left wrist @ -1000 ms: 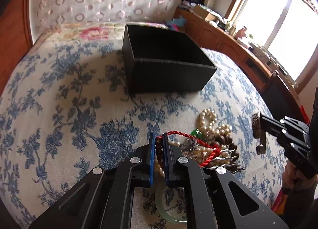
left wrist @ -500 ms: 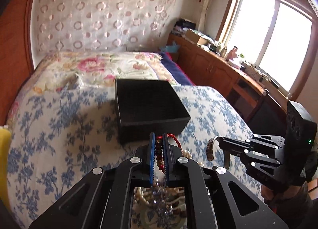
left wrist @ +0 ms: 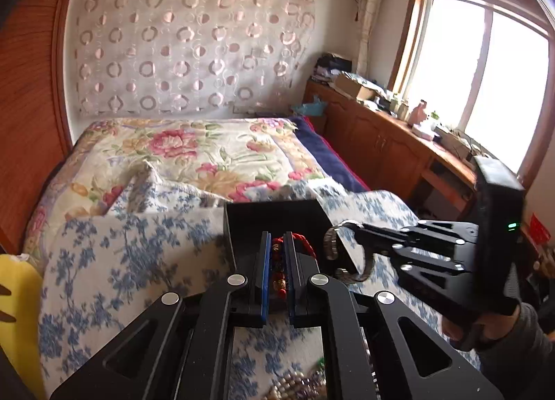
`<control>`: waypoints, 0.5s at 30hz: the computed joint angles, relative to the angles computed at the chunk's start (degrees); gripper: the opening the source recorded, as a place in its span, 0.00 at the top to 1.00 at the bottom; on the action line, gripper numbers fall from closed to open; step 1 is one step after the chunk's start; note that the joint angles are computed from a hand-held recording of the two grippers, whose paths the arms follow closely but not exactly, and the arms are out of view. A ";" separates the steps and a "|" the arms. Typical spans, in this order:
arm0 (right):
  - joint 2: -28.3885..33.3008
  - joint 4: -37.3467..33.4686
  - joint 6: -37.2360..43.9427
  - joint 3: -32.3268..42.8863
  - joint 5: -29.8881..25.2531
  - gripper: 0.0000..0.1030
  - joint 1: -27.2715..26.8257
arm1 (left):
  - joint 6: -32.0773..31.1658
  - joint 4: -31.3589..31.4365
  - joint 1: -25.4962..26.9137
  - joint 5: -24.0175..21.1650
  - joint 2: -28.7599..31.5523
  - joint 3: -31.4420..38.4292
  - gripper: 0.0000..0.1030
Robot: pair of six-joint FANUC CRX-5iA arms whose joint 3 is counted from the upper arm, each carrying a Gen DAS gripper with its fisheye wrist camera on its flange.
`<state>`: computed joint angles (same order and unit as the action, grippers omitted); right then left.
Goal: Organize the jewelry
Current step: 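Carry the red bracelet into the black box and open the left gripper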
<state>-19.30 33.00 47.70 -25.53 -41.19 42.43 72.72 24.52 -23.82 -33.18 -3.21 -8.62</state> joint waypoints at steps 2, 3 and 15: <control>1.62 -1.44 1.98 1.23 0.70 0.95 -0.84 | -0.43 0.49 0.39 0.15 0.66 0.76 0.94; 2.66 -2.77 3.74 2.15 0.75 0.95 -1.22 | -0.60 0.73 0.49 0.26 0.97 1.01 0.94; 3.17 -9.40 9.84 3.74 0.67 0.88 -3.17 | -0.33 0.51 0.39 -1.97 8.45 6.43 0.94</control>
